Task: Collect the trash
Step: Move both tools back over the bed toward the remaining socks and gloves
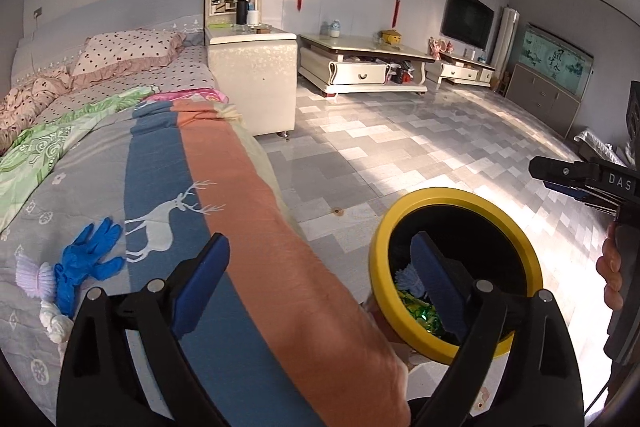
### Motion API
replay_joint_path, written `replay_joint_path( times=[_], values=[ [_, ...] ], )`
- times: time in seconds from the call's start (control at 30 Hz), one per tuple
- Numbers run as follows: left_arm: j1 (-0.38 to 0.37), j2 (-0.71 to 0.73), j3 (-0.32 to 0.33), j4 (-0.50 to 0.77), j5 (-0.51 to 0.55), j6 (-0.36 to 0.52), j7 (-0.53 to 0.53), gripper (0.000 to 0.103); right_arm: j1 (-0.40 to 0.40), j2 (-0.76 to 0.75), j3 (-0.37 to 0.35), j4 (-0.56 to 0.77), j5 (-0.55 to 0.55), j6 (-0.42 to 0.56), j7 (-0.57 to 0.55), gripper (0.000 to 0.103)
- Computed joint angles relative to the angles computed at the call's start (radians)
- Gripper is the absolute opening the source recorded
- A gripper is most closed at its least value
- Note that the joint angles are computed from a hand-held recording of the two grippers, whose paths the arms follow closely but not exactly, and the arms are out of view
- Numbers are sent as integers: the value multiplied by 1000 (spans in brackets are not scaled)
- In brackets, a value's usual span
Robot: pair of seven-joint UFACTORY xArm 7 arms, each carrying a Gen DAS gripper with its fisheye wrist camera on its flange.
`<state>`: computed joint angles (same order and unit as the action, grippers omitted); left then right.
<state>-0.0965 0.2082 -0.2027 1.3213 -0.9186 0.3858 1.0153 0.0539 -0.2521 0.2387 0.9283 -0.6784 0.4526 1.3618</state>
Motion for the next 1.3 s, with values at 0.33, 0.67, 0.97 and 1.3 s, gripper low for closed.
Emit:
replay_joint_path(
  times=[0.33,0.67,0.97,1.3],
  values=[
    [100,15,53,45,-34,15,36,89,108,157,2,205,-47,50,-22,64],
    [224,113,85,156,39,1,-11,90,278,371,-60,445,-51,60,-108,67],
    [341,266,90,295,197,-17,-145,90,417,618,-97,704,43,73,-288,67],
    [438,460,81,510,362,59,-348,90,521,937,-94,1077,237,146,-571,67]
  ],
)
